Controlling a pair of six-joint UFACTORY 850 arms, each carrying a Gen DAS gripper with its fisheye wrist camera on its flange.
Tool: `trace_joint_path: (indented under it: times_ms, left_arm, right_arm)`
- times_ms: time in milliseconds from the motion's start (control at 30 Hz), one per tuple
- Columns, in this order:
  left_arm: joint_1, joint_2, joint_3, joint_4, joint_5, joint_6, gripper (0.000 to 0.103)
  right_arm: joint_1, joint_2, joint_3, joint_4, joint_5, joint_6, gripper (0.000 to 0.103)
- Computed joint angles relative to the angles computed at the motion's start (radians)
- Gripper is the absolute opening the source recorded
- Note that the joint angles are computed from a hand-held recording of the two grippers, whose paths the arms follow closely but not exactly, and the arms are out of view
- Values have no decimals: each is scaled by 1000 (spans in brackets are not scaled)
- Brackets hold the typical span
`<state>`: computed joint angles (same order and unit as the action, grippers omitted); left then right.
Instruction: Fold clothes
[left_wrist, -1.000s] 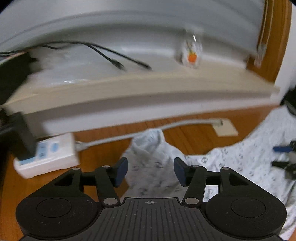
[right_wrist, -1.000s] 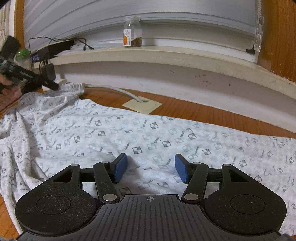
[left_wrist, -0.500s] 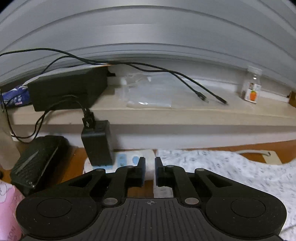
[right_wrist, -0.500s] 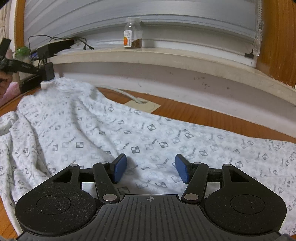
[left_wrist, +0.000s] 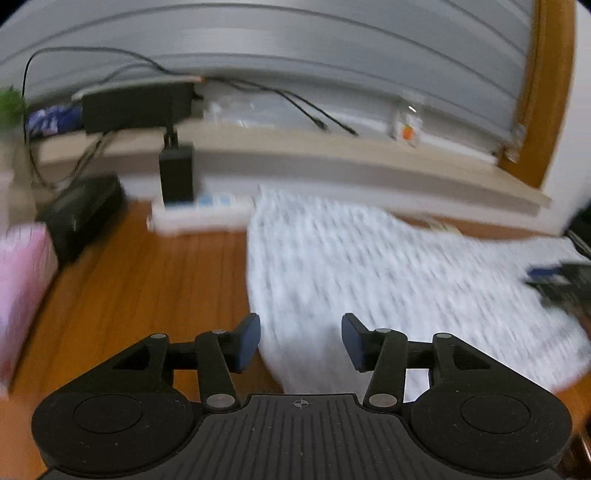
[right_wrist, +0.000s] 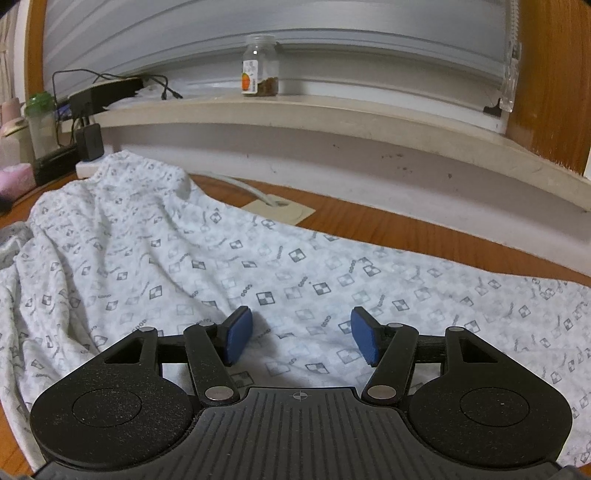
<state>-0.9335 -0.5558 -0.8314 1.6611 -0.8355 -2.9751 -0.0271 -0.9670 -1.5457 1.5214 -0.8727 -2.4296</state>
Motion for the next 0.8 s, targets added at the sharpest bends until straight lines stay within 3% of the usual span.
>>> trace_joint_path:
  times_ms: [367, 400, 433, 500, 633, 700, 800]
  left_arm:
    - [-157, -51, -47, -193, 16, 58, 48]
    - [-164, -56, -52, -217, 7, 75, 41]
    - [-173, -60, -56, -236, -8, 90, 24]
    - [-191, -59, -57, -258, -43, 106, 13]
    - [-236, -8, -21, -343, -132, 123, 13]
    - [-244, 35, 25, -340, -119, 76, 16]
    - [-234, 35, 18, -428, -101, 152, 16]
  right_arm:
    - [1, -1, 5, 18, 3, -14, 61]
    - [2, -2, 3, 17, 2, -11, 61]
    - [2, -3, 2, 17, 1, -7, 61]
    - [1, -4, 0, 14, 1, -3, 61]
    - [2, -1, 4, 22, 1, -13, 61]
    - [2, -2, 3, 20, 0, -9, 61]
    - [-1, -6, -4, 14, -14, 1, 63]
